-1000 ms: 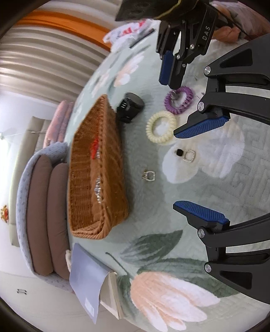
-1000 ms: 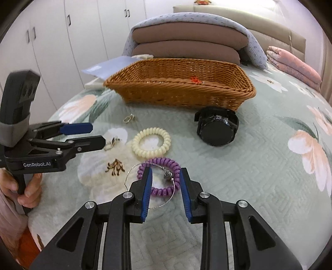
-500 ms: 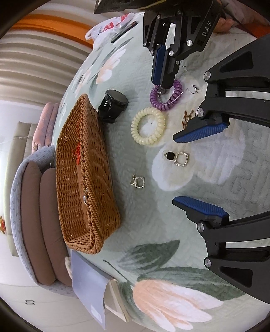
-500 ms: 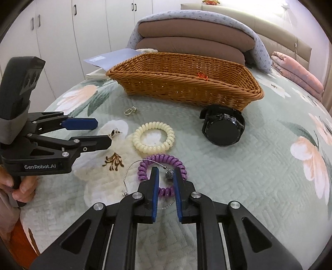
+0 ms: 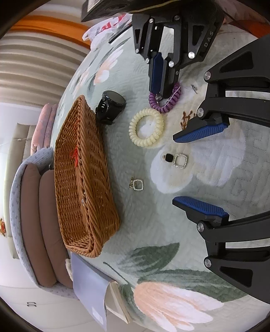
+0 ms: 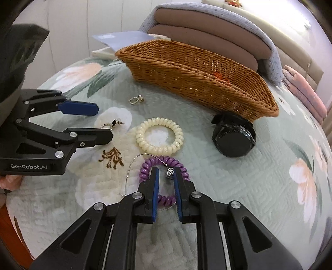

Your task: Organize jewelry

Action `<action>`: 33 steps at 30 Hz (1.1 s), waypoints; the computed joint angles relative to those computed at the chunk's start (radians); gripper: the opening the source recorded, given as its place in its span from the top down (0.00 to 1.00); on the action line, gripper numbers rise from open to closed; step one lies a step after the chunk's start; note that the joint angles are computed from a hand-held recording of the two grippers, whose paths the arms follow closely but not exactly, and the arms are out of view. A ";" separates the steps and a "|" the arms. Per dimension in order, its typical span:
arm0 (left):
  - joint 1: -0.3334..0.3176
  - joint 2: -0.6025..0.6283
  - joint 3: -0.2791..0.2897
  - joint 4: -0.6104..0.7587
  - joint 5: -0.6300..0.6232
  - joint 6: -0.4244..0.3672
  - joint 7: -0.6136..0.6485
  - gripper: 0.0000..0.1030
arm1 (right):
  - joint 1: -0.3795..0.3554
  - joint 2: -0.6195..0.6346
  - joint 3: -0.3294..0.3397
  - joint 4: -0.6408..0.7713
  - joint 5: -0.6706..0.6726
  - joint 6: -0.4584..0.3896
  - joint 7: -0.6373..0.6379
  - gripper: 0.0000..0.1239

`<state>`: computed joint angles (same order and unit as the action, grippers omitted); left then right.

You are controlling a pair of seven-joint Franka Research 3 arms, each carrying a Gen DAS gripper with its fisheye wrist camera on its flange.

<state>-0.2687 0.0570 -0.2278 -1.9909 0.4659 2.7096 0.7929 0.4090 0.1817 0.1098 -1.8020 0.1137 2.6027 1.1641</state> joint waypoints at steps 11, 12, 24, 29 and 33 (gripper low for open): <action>0.000 0.001 0.000 0.000 0.001 0.004 0.003 0.46 | 0.020 0.040 -0.023 0.091 -0.051 -0.122 0.062 0.88; -0.001 0.001 0.000 0.000 0.003 0.003 0.003 0.46 | 0.023 0.036 -0.027 0.091 -0.078 -0.141 0.072 0.88; -0.012 0.056 -0.001 0.075 -0.015 -0.043 0.048 0.46 | 0.011 0.052 -0.015 0.082 -0.057 -0.100 0.068 0.86; -0.026 0.075 0.004 0.102 0.009 -0.058 0.043 0.75 | -0.042 0.064 0.017 0.097 0.121 -0.114 -0.009 0.88; -0.020 0.070 0.004 0.086 -0.018 -0.020 0.054 0.90 | -0.106 0.077 0.043 0.129 0.358 -0.191 -0.122 0.89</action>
